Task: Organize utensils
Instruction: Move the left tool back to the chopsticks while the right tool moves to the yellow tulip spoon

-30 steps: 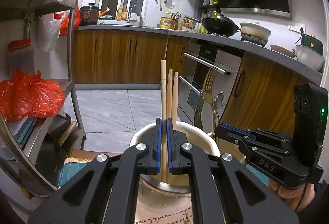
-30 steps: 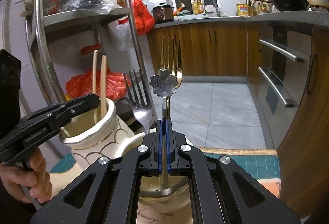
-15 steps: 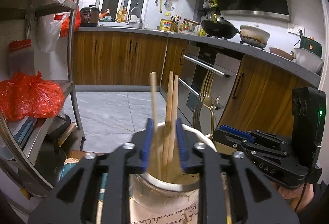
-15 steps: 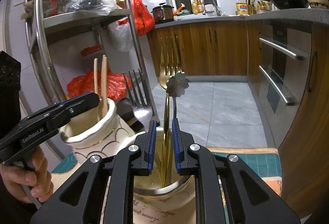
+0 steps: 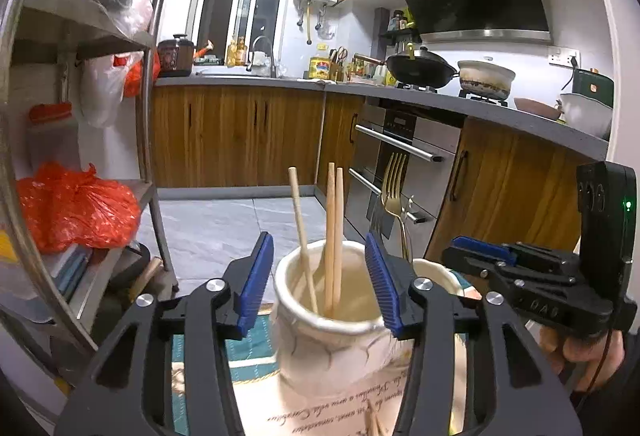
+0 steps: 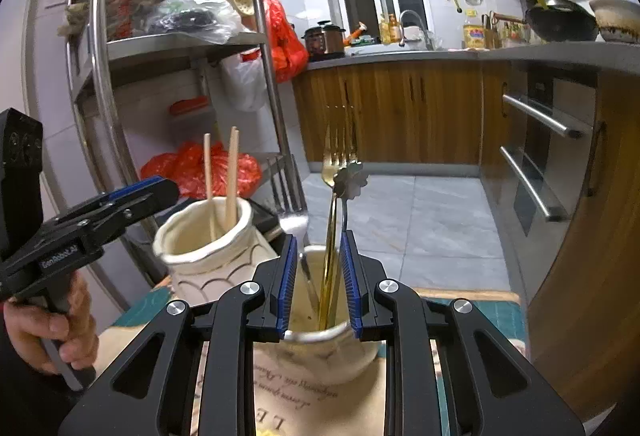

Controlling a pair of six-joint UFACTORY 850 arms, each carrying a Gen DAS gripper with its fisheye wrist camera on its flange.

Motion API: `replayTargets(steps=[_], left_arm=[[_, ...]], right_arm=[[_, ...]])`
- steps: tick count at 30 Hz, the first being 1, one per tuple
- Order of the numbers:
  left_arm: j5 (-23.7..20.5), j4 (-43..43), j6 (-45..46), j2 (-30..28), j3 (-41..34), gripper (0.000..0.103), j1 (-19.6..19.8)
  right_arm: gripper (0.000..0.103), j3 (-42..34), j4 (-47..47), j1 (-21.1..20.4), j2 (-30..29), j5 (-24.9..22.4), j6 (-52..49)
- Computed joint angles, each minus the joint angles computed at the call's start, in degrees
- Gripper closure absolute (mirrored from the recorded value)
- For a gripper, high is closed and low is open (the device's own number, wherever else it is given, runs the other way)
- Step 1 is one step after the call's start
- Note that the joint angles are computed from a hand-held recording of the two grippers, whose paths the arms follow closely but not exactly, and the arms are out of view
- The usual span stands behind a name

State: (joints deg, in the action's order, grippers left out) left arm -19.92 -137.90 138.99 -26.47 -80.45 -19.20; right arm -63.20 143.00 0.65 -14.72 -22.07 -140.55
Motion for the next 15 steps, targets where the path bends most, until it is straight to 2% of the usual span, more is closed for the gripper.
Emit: replayTargets(steps=[4, 8, 15], left_arm=[[-2.17, -3.38, 3.68, 3.44, 4.51, 0.053, 0.63], [-0.79, -3.34, 3.9, 6.13, 7.44, 0.052, 0.94], [1.97, 17.18, -16.16, 7.95, 10.86, 0.052, 2.57]], right_arm=[[0.079, 3.29, 1.4, 0.34, 2.66, -0.09, -1.05], [0.079, 6.23, 1.08, 0.81, 4.93, 0.78, -0.32], [0.079, 10.54, -7.47, 1.1, 7.74, 3.32, 9.53]])
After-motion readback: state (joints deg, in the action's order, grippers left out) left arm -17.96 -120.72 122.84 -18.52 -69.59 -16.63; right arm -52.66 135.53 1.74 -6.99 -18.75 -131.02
